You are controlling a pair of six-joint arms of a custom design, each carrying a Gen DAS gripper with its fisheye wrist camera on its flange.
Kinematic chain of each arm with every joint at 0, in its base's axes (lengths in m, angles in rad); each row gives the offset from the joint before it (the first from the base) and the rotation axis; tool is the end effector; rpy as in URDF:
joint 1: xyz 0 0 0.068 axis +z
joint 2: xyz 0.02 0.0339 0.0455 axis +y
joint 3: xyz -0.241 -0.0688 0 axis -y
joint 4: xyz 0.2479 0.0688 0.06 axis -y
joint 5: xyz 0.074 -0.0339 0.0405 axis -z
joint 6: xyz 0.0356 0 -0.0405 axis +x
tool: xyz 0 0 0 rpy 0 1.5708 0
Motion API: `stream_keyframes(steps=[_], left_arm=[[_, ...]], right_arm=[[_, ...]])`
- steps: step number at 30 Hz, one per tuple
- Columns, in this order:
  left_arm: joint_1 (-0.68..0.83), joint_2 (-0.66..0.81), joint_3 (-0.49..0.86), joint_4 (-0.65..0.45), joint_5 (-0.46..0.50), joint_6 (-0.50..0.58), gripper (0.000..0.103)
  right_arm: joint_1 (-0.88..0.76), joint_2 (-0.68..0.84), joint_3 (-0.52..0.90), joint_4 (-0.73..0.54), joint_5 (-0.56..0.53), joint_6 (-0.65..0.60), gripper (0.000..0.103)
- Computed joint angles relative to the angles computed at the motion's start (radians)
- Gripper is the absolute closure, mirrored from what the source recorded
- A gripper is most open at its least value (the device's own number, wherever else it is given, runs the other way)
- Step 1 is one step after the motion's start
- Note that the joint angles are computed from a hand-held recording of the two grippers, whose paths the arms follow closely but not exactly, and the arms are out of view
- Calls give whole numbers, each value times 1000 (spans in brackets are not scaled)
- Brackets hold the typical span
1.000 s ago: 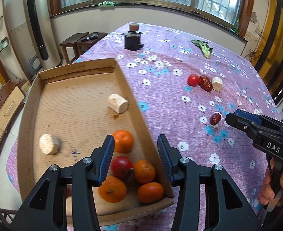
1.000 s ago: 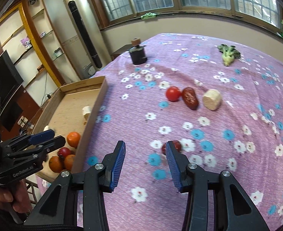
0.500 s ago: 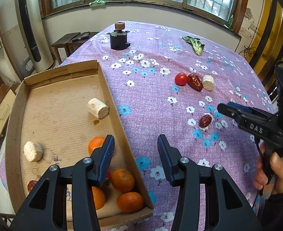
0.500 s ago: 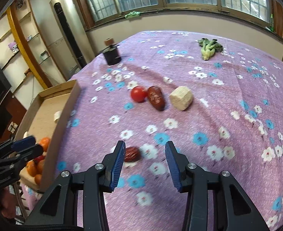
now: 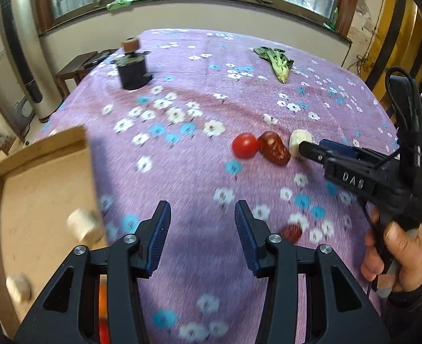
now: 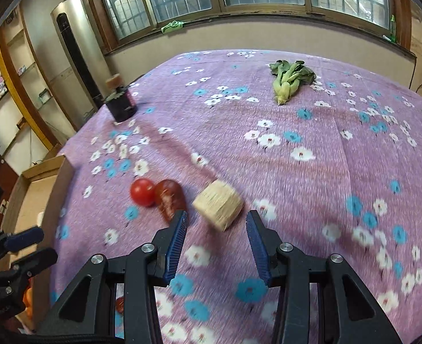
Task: Organize fruits
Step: 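Grasp a red tomato with the left tool while the right tool grasps a pale cube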
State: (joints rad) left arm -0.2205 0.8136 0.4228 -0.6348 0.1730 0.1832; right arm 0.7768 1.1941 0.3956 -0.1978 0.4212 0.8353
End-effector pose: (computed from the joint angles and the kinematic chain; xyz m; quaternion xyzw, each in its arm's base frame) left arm 0.1578 -0.0416 0.1564 0.2151 0.9353 -0.0882 0.2666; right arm 0.1565 0.1334 0.1125 0.0866 0.9357 0.0611 0.3365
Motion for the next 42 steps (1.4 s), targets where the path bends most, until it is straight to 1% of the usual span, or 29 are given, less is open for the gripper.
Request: stream_keyframes(steps=[1, 2, 3, 6, 8, 10, 12, 14, 15, 19, 20, 21, 23, 24, 29, 31, 36, 39, 42], left_arm=[[-24, 32, 6, 27, -9, -14, 58], [-64, 102, 21, 78, -37, -40, 58], [-83, 143, 28, 107, -51, -51, 58], [-133, 327, 76, 204, -80, -89, 59], [-151, 393, 93, 245, -81, -101, 59], [-173, 458, 114, 275, -81, -117, 59], [-193, 514, 133, 306, -78, -126, 59], [-220, 568, 154, 333, -94, -139, 59], [-225, 574, 158, 343, -94, -141, 59], [-244, 623, 187, 385, -86, -146, 60], [-249, 635, 192, 401, -82, -150, 61], [-250, 640, 195, 406, -79, -149, 67], [-257, 651, 206, 409, -72, -152, 73], [-256, 653, 208, 411, -62, -151, 77], [-238, 643, 200, 409, -23, -152, 77], [-230, 600, 176, 398, -11, -153, 77], [-204, 427, 104, 328, 0, -146, 77], [-177, 305, 56, 271, 10, -139, 77], [-148, 165, 11, 190, 16, -122, 77]], right_arm=[[-20, 14, 0, 18, -12, -18, 59], [-47, 17, -11, 57, -43, -45, 59], [-64, 22, -15, 80, -62, -60, 59], [-86, 58, -1, 113, -79, -88, 59], [-99, 79, 1, 138, -99, -96, 60], [-119, 96, -14, 186, -144, -102, 67], [-111, 97, -18, 193, -139, -100, 67], [-102, 73, -29, 185, -138, -90, 68], [-94, 38, -43, 176, -134, -78, 68], [-25, -106, -66, 72, -86, -19, 68], [6, -157, -75, 37, -68, 6, 69], [27, -188, -77, 10, -56, 21, 69], [81, -246, -80, -50, -19, 65, 69], [112, -277, -82, -80, 2, 93, 69], [267, -385, -78, -231, 126, 235, 69], [321, -413, -72, -280, 166, 288, 69], [434, -429, -53, -367, 238, 403, 69], [479, -408, -42, -382, 259, 451, 69], [525, -365, -23, -385, 278, 500, 69]])
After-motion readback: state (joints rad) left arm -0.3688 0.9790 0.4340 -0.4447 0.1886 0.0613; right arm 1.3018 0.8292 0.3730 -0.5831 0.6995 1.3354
